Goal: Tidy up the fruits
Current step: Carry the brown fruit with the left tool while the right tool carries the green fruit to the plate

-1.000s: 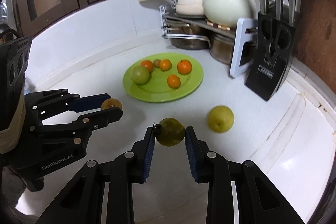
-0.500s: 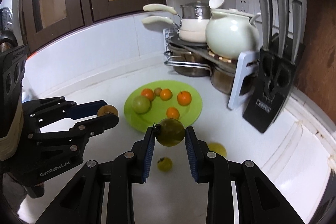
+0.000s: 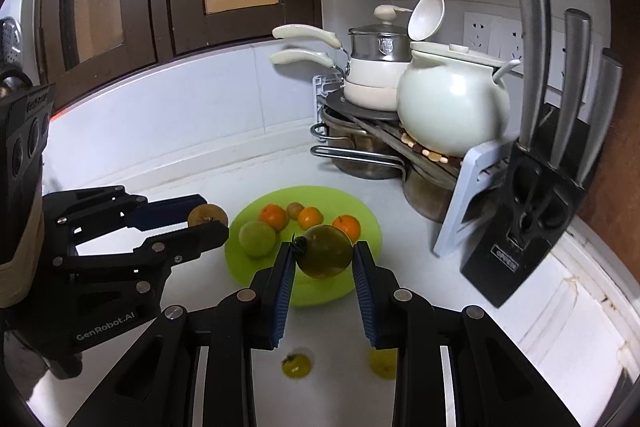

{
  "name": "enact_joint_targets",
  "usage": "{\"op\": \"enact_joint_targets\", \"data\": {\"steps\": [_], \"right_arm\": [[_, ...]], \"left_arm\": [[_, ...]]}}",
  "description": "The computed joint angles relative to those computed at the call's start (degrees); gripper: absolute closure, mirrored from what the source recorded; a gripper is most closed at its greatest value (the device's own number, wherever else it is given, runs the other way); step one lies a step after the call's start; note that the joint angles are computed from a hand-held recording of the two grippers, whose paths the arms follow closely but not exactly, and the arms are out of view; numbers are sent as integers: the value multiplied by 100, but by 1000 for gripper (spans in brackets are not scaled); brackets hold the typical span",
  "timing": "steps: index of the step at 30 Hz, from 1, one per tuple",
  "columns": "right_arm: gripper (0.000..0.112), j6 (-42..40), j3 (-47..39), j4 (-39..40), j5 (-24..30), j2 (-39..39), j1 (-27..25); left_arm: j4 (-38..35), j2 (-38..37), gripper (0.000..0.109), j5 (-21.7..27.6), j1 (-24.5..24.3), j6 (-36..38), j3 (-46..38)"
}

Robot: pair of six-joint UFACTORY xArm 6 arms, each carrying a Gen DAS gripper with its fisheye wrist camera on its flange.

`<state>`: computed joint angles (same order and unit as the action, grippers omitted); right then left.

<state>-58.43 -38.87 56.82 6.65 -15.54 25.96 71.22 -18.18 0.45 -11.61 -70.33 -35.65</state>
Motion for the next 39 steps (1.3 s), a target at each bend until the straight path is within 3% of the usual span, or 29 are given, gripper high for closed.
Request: {"op": "enact_joint_targets", "data": {"steps": [6, 19, 33, 39], "right_arm": [[82, 16, -481, -9, 61, 583, -79], [82, 457, -1335, -565, 320, 1719, -210], [82, 1228, -2075, -1556, 688, 2662, -362], [82, 1410, -2269, -1777, 803, 2894, -401]], "left_arm": [[-176, 484, 81, -86, 154, 228, -356], [-1662, 1437, 81, -212, 358, 1639, -781], [-4232, 2300, 81, -162, 181, 4125, -1107], [-4743, 2493, 81, -171, 148, 4596, -1170]]}}
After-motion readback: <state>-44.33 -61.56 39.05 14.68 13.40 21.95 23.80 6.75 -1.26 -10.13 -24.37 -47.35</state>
